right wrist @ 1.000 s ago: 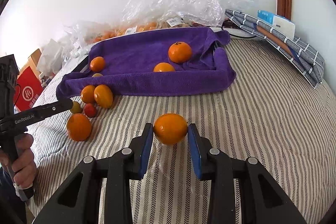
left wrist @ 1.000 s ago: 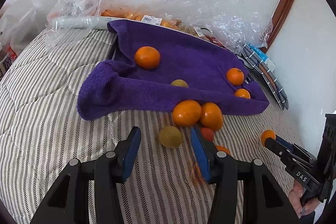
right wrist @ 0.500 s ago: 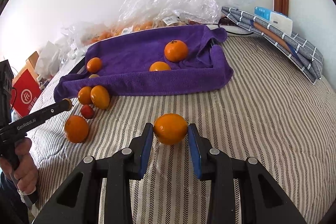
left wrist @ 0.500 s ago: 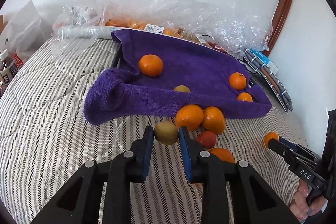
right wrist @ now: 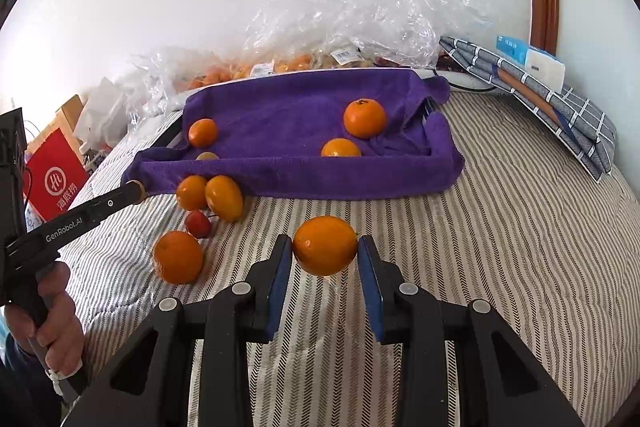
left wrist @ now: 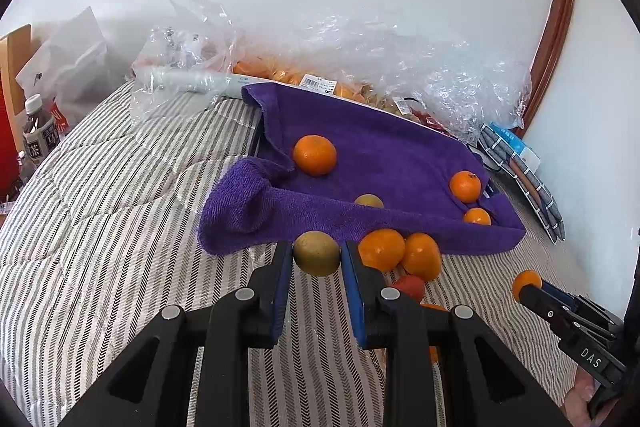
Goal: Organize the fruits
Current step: 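Grasp the orange with the right tool while the left tool grasps a kiwi, then carry the orange and kiwi over the purple towel and open both tools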
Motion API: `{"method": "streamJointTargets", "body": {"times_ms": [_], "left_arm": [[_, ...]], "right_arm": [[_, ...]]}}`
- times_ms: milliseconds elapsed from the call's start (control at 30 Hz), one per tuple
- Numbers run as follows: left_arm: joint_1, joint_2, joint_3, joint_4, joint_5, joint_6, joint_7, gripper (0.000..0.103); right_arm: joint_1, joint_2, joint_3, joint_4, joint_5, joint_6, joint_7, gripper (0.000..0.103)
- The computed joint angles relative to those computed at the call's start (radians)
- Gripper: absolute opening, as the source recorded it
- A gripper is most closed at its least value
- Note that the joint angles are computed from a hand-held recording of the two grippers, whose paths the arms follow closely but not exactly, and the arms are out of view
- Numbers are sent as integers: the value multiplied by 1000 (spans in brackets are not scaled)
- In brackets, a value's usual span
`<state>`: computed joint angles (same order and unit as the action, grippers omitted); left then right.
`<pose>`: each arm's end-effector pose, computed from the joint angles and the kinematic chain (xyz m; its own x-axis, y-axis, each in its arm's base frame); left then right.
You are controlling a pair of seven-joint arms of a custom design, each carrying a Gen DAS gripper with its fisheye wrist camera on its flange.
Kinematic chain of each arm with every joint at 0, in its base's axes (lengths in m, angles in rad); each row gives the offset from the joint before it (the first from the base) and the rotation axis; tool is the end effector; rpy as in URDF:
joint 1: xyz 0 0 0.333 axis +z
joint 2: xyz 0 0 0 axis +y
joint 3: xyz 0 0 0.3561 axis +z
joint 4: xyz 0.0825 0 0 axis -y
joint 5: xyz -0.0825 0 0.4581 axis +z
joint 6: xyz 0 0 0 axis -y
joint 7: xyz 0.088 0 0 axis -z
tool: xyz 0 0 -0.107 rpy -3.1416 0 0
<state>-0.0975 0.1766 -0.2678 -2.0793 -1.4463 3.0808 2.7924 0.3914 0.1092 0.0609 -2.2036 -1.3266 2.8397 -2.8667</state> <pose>0.6314 -0.1499 0.3801 -0.2508 -0.9340 0.2544 -0.6785 -0.0179 -0.7344 0.5333 0.3151 0.3523 -0.1247 -0.9775 -0.1701 -0.6895 0.2086 -0.6936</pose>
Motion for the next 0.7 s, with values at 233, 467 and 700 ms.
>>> {"method": "streamJointTargets", "body": {"times_ms": [233, 467, 700], "left_arm": [[5, 4, 3, 2, 14, 11, -46, 24], [1, 6, 7, 4, 6, 23, -58, 24], [14, -1, -2, 20, -140, 15, 83, 24]], "right_arm": [[0, -9, -3, 6, -19, -1, 38, 34], [-9, -15, 2, 6, -34, -3, 60, 34], [-14, -19, 2, 8, -68, -13, 86, 34]]}}
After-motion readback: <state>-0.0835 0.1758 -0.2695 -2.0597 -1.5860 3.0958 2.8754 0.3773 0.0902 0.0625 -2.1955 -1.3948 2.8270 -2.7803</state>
